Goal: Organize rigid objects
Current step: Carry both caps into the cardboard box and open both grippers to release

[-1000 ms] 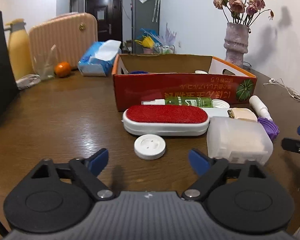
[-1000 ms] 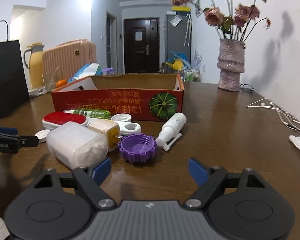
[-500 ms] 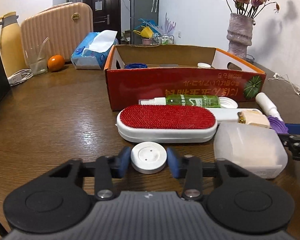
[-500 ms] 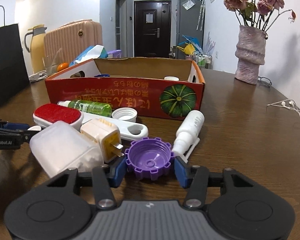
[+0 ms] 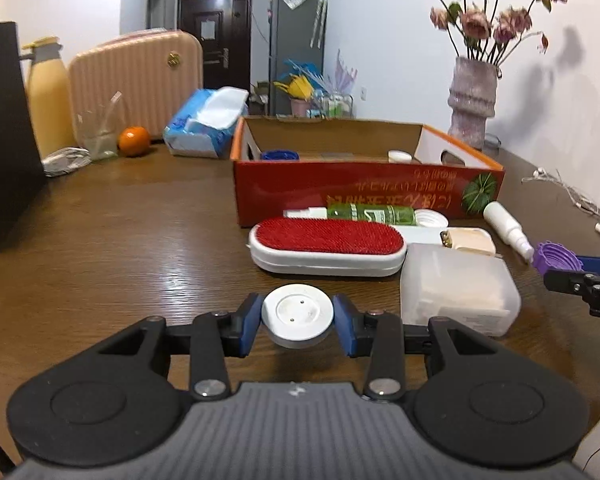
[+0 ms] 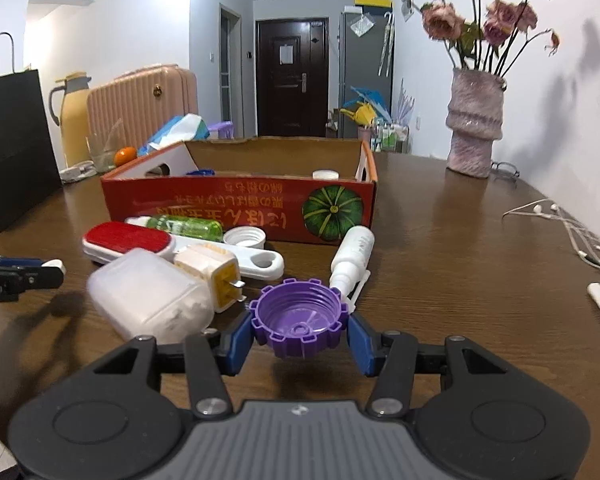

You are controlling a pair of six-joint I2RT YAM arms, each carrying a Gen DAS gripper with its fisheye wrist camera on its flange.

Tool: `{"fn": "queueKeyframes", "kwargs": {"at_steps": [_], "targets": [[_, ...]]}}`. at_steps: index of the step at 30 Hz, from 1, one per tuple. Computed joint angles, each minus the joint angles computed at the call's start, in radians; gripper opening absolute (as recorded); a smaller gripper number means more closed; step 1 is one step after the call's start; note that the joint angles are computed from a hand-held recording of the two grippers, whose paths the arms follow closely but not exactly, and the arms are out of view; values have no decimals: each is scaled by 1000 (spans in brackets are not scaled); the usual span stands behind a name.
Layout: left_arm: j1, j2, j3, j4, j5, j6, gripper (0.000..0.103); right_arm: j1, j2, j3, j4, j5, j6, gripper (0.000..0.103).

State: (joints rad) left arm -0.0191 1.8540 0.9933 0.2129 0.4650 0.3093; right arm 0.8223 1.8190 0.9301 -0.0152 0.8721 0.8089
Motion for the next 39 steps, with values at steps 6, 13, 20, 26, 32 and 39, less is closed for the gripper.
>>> {"fn": "queueKeyframes", "kwargs": {"at_steps": [6, 13, 20, 26, 32, 39], "targets": [[83, -162, -154, 57, 82, 7, 40, 125, -38, 7, -127, 117, 128, 51], [189, -332, -301, 90, 210, 7, 40, 263, -38, 75, -354, 237, 312, 51], [290, -452, -373, 87, 347, 6, 40, 368, -13, 194, -616, 342, 494, 51], [308, -456, -356, 105, 410, -42, 40, 375, -31, 222, -616, 392, 437, 51], [226, -320, -209, 93, 383, -87, 40, 264, -117, 107, -235, 342, 49, 51], [94, -73, 153, -46, 292, -118, 40, 33, -181, 47, 133, 128, -360, 51]]}}
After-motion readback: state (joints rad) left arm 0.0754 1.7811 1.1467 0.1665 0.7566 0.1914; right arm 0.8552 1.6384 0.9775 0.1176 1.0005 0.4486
